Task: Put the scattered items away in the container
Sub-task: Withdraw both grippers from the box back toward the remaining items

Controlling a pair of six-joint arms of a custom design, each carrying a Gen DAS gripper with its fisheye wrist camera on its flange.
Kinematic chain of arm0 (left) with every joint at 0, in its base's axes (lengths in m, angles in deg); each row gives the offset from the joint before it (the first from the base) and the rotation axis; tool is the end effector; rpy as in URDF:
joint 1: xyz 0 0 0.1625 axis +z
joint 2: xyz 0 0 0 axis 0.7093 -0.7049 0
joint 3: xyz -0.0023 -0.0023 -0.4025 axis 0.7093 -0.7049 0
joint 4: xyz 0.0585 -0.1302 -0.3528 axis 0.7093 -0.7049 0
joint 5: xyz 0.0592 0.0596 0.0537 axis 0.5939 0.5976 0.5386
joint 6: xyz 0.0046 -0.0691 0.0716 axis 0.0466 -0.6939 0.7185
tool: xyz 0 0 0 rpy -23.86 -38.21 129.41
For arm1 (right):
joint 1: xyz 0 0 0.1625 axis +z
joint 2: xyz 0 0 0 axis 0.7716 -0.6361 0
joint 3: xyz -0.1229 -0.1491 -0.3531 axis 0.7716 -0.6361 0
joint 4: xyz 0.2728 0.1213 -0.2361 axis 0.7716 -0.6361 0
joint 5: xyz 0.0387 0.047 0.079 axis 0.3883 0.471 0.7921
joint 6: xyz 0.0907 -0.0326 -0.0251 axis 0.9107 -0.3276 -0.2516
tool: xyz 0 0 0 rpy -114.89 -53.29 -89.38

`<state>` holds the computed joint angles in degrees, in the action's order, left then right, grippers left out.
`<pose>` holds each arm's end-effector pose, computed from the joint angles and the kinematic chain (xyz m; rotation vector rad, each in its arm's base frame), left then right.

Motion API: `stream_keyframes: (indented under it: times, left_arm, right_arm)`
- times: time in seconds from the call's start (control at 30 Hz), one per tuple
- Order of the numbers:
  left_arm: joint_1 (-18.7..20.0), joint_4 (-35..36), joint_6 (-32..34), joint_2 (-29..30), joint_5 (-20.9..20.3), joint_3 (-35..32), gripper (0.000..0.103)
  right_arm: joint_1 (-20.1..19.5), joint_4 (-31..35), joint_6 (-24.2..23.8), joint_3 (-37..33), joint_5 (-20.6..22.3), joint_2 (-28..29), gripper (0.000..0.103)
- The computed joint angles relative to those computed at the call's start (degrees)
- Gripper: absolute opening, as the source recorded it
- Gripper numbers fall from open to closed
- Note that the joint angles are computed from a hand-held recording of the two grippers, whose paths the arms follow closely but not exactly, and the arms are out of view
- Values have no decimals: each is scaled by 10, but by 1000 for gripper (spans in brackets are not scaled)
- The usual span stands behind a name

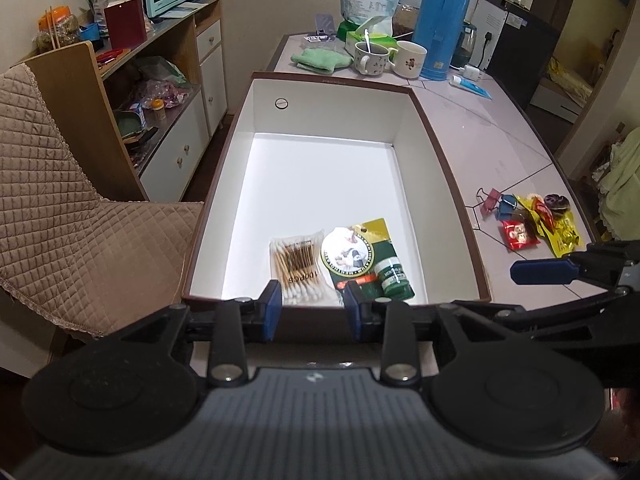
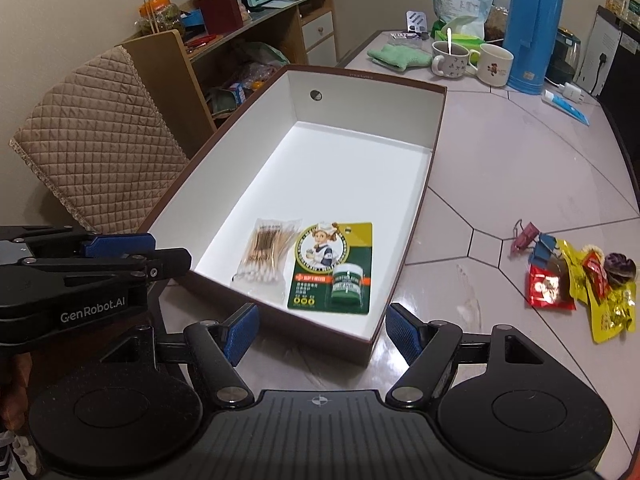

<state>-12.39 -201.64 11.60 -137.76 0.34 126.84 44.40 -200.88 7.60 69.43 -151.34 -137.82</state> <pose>-0.3070 -0.4187 0.0412 1.0203 2.4475 -0.4285 0.1024 -0.3350 0.2148 0.1124 -2.3741 0.7282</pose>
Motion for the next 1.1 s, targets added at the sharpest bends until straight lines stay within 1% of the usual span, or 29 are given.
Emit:
stream_keyframes:
  times: [0.23,0.37,0.57,0.7,0.83,0.93,0.97,1.0,1.1]
  left_arm:
    - [-17,-7,-9,-8,5,19,35]
    - [-29,0,-28,-11,12,28,38]
    - [-53,13,-69,-10,26,37,38]
    - [-72,26,-104,-9,39,41,42]
    - [-90,44,-141,-7,48,41,43]
    - [-103,52,-164,-2,48,40,46]
    - [-107,54,-170,1,48,39,46]
    - [-111,55,-175,3,48,39,47]
    - [-122,55,-188,14,45,33,48]
  right_arm:
    - [1,1,10,18,-4,-15,73]
    - [-7,9,5,29,7,-32,73]
    - [-26,21,-25,43,31,-67,73]
    - [-42,40,-49,49,53,-95,73]
    - [-63,63,-71,57,76,-128,73]
    - [-86,85,-84,63,99,-160,73]
    - [-94,93,-89,65,106,-172,81]
    - [-102,94,-94,67,111,-182,95]
    - [-130,97,-122,78,137,-223,96]
